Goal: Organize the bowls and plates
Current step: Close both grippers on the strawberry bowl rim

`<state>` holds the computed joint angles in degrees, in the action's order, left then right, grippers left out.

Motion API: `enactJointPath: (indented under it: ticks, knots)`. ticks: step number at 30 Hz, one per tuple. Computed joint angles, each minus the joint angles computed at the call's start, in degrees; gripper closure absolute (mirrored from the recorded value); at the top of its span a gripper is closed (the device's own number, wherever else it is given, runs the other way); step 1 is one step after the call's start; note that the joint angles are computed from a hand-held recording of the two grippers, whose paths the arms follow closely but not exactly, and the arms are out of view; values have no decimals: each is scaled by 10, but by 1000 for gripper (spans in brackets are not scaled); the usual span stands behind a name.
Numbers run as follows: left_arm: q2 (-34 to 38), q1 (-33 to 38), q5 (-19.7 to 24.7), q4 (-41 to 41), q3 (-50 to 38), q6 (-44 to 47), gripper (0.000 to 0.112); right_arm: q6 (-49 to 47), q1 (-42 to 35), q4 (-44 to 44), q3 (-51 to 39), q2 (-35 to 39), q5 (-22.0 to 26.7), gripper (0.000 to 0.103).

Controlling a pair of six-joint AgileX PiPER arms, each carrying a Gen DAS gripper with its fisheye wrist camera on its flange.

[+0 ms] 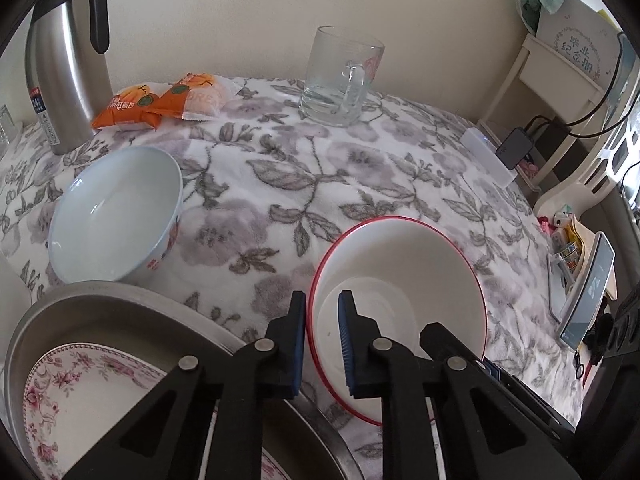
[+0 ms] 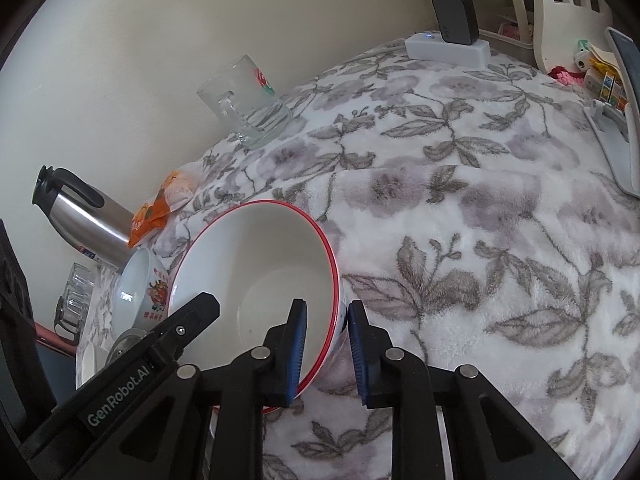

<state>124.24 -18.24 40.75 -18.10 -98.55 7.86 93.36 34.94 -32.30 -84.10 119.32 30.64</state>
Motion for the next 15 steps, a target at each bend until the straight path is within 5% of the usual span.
enactJointPath:
  ticks: [15]
  knots:
    - [-45,12,-10,-27,12,21,99,-18,19,-21,-43,-9,57,80]
